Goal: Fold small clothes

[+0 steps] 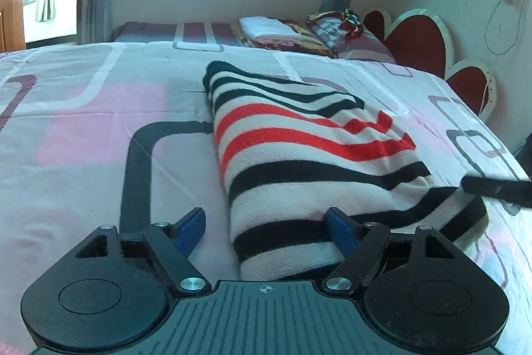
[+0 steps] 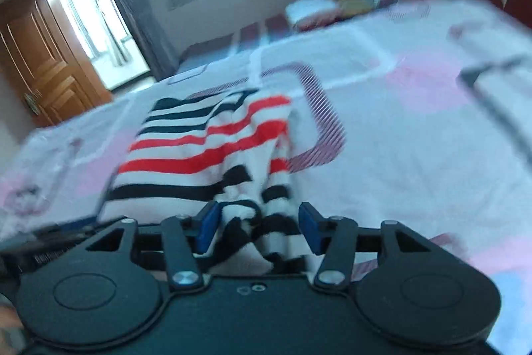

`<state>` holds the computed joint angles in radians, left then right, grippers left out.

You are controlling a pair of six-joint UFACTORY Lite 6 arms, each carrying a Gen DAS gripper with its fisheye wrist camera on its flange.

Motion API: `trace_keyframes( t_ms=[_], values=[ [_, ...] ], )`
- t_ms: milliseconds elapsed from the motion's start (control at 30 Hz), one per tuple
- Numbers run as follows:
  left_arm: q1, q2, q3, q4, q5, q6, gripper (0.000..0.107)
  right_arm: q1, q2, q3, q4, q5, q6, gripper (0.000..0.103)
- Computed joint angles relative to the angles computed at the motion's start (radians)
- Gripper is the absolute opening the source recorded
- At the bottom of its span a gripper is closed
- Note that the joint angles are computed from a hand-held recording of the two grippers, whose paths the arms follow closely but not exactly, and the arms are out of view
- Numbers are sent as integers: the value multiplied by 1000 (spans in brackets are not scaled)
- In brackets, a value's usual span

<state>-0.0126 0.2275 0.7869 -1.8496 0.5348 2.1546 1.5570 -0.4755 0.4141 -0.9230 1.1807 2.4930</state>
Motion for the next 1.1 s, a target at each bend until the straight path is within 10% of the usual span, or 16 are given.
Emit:
trace_keyframes(
  t_ms=[167,367,800,1100],
  values=[
    [-34,-7,-17,-6,-16,13,79,74,103,103,-71,101,-29,30],
    [-13,53,16,100,9,-104,86,-118,186,12,-51,-214,-91,11],
    [-41,-4,139,121,12,-241,90,-174,32,12,-155,-133,-136,32],
    [-172,247,375,-58,-210,-141,90,-649,134,36,-353,-465,-240,31]
  ],
)
